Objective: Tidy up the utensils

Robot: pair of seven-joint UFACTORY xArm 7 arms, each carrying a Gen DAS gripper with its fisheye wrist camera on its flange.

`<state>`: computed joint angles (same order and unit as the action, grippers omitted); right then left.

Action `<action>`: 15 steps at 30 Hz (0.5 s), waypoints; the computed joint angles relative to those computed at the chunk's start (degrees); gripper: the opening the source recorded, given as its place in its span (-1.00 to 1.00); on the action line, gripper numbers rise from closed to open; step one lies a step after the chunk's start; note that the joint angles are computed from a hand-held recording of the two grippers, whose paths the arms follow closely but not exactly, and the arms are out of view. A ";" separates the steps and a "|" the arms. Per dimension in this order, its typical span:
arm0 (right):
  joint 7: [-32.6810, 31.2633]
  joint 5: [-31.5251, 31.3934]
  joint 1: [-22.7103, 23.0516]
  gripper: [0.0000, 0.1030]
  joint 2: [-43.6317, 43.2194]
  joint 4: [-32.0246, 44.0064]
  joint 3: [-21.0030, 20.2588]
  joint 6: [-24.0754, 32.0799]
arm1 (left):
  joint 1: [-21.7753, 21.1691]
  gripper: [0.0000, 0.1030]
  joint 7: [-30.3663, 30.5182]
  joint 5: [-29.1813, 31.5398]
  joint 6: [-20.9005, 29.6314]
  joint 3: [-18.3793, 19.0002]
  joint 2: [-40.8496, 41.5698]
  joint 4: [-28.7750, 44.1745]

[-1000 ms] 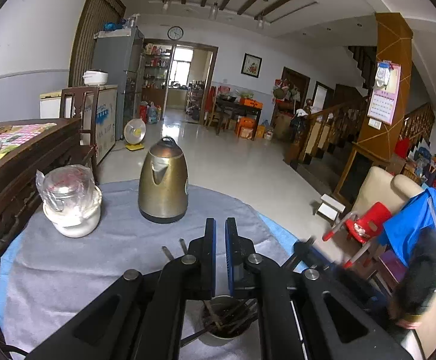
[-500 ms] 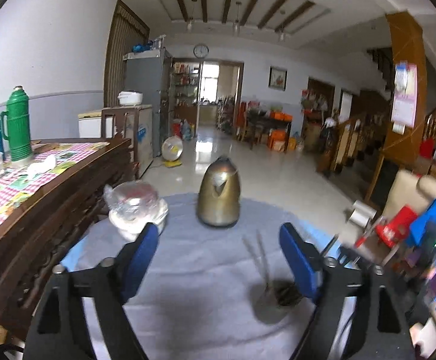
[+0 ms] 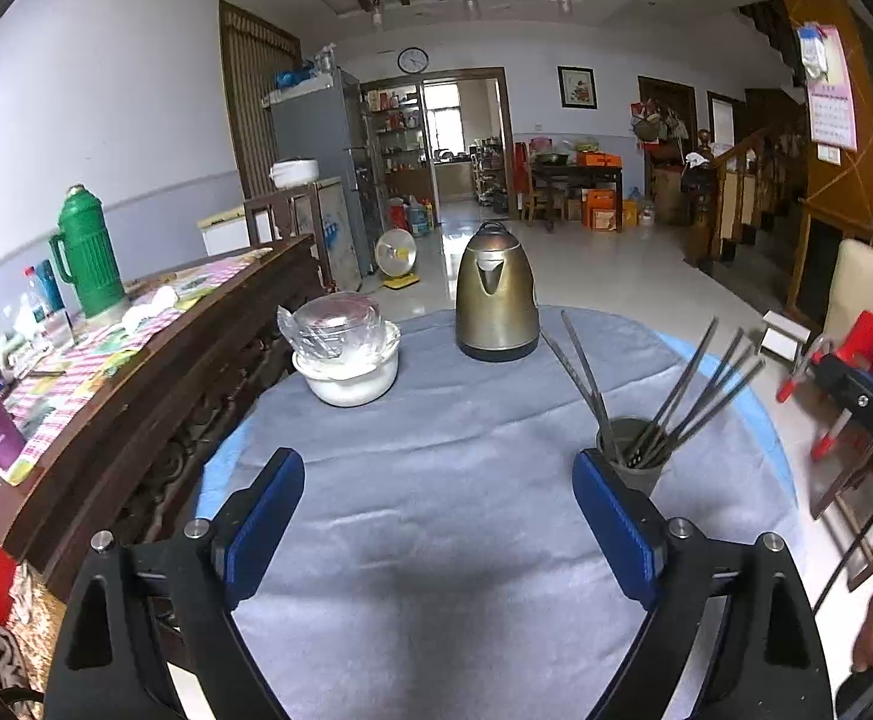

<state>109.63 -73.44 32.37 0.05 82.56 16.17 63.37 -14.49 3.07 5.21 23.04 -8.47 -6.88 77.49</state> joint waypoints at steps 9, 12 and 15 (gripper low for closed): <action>-0.53 2.08 4.17 0.30 -0.54 0.03 3.47 8.72 | 1.15 0.79 -1.63 4.56 -4.25 -0.92 -7.59 -8.36; -1.46 3.52 5.88 0.30 0.17 1.37 4.18 11.65 | 1.39 0.79 -1.00 3.74 -5.19 -0.76 -10.25 -10.87; -2.22 4.67 7.87 0.30 1.34 2.97 4.55 14.29 | 1.41 0.79 -0.10 2.62 -5.70 -0.45 -12.73 -12.91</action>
<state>107.41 -68.77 40.24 1.38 85.53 20.72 77.67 -13.08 2.97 7.83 17.34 -8.92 -19.61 64.58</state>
